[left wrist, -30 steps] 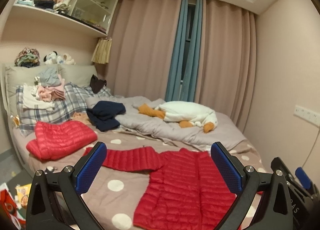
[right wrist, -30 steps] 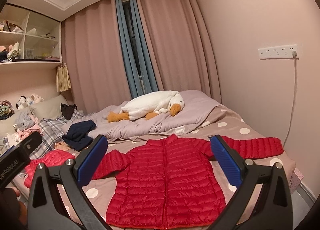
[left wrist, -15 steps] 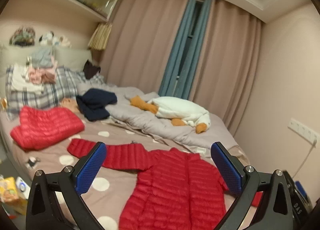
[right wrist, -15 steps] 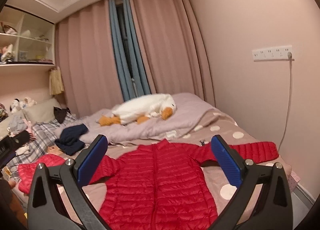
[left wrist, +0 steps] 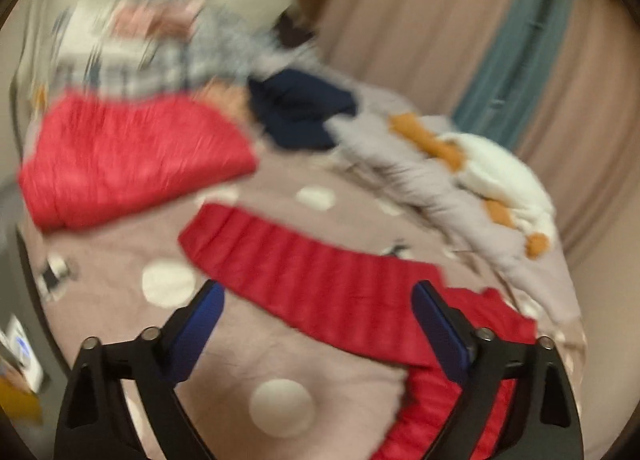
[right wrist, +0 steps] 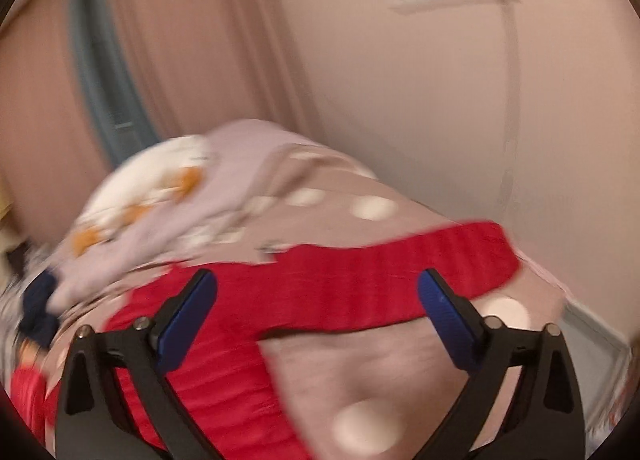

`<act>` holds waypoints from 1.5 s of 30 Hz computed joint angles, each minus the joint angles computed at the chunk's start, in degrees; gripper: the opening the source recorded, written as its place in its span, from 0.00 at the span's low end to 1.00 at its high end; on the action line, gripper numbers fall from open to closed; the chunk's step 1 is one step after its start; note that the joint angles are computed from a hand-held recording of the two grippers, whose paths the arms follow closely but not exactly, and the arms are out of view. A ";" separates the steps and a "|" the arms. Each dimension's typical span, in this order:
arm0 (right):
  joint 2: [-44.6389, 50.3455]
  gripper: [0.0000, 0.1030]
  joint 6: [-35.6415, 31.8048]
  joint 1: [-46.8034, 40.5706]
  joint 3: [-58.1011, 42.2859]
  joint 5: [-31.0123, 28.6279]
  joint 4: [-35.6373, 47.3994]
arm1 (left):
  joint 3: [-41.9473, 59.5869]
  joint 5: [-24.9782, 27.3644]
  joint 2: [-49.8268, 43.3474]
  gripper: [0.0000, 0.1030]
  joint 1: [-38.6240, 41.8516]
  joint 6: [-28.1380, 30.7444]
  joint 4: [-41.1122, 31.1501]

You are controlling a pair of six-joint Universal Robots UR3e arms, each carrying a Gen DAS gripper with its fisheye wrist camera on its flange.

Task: Fold large clothes

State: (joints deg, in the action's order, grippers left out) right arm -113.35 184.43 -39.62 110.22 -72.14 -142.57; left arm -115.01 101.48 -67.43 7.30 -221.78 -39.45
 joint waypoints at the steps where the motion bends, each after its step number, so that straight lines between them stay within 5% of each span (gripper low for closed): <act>1: 2.56 0.90 1.33 -1.16 -0.32 -1.66 -0.43 | -2.96 -3.88 0.39 0.76 4.89 -0.91 -0.50; 2: 5.85 0.90 3.66 -3.27 -0.10 -3.82 -1.19 | -5.60 -6.63 0.10 0.68 8.20 -1.42 -0.09; 6: 12.97 0.81 7.25 -7.45 1.17 -5.92 -3.14 | -18.28 -20.62 -1.39 0.66 19.73 -2.10 9.83; 11: 14.85 0.83 14.30 -13.98 8.18 1.18 -6.96 | -29.10 -29.12 -10.62 0.66 25.29 -4.00 36.19; 14: 15.33 0.90 22.51 -14.80 14.17 3.53 -13.74 | -28.96 -36.08 -17.22 0.66 28.84 -2.73 45.03; 16: 16.65 1.00 25.74 -11.67 17.40 -0.11 -23.62 | -28.40 -42.18 -20.54 0.66 31.76 -2.28 47.07; 19: 23.06 1.00 28.60 -5.73 16.80 -4.10 -34.63 | -29.00 -46.62 -24.78 0.64 34.23 -0.60 52.45; 21: 26.72 0.98 27.27 -2.58 13.63 -6.25 -35.56 | -30.04 -44.31 -24.52 0.49 34.26 -0.96 53.56; 23: 29.53 0.78 23.56 -1.31 9.89 -5.36 -34.15 | -28.69 -39.68 -24.50 0.25 32.14 -1.84 51.14; 25: 30.74 0.18 23.10 -1.74 8.31 -3.12 -32.39 | -27.06 -36.16 -23.42 0.20 30.38 -1.59 47.26; 28: 30.34 0.11 24.34 -3.96 9.28 0.41 -31.75 | -21.92 -24.14 -18.71 0.15 23.54 -2.80 37.25; 32: 26.79 0.10 19.55 1.45 6.75 -8.21 -31.46 | -11.12 -0.37 -17.50 0.13 9.01 -0.59 28.27; 39: 20.35 0.10 20.97 12.33 -2.63 -10.17 -27.29 | -9.66 10.17 -10.22 0.13 0.63 -3.53 28.53; 45: 32.97 0.09 18.39 35.46 -25.38 -17.36 -20.35 | -3.72 18.42 -14.95 0.13 -5.89 -4.04 25.79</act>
